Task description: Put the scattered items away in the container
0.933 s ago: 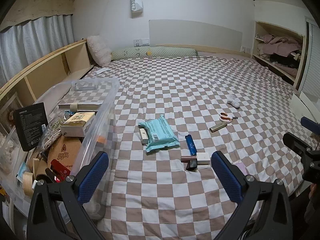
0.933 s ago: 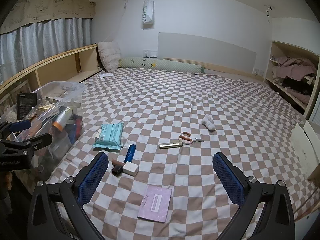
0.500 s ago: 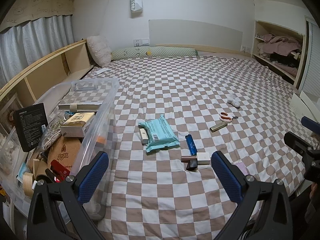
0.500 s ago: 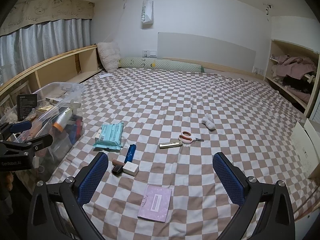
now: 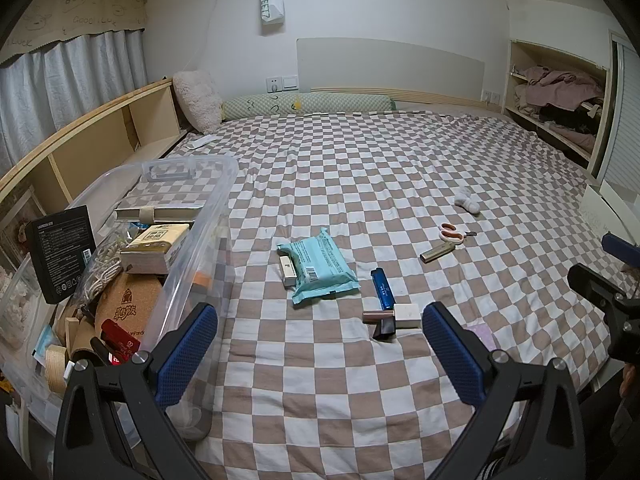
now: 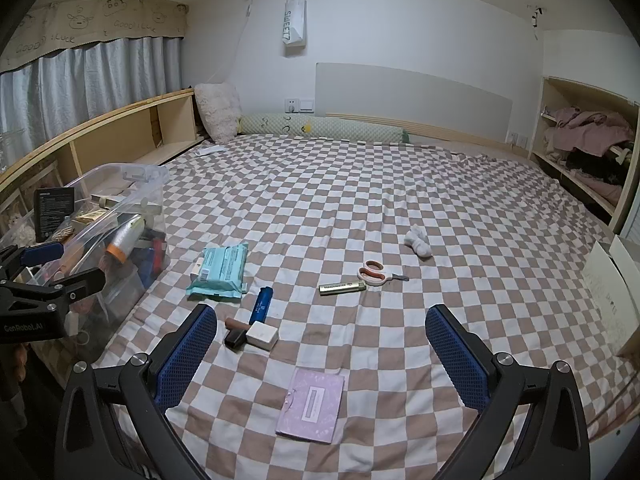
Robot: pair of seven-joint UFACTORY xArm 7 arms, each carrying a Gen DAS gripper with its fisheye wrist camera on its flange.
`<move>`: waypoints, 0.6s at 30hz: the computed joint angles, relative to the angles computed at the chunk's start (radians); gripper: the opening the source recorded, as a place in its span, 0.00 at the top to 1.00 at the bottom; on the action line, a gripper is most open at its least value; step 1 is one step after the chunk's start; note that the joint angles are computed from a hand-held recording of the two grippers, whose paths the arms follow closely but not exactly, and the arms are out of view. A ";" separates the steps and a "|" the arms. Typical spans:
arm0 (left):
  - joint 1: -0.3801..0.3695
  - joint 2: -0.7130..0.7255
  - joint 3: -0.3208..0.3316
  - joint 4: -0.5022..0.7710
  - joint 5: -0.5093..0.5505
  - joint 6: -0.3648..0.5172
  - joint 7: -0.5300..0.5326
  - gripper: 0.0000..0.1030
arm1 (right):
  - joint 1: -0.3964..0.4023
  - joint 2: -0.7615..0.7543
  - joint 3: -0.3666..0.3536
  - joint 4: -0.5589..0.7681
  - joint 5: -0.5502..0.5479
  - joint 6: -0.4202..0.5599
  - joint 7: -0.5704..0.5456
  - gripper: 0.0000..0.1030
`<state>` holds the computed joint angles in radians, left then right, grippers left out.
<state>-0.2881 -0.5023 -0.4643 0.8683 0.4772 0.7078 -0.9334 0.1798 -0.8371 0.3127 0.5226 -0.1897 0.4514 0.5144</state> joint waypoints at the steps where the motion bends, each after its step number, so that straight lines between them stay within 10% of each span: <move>1: -0.002 -0.001 0.003 -0.001 -0.001 0.000 0.003 0.00 | 0.001 0.001 0.000 0.001 0.000 0.002 0.000 0.00; 18: 0.011 -0.009 -0.008 -0.009 0.022 -0.005 0.007 0.00 | 0.035 -0.001 -0.042 -0.025 0.036 -0.042 0.008 0.00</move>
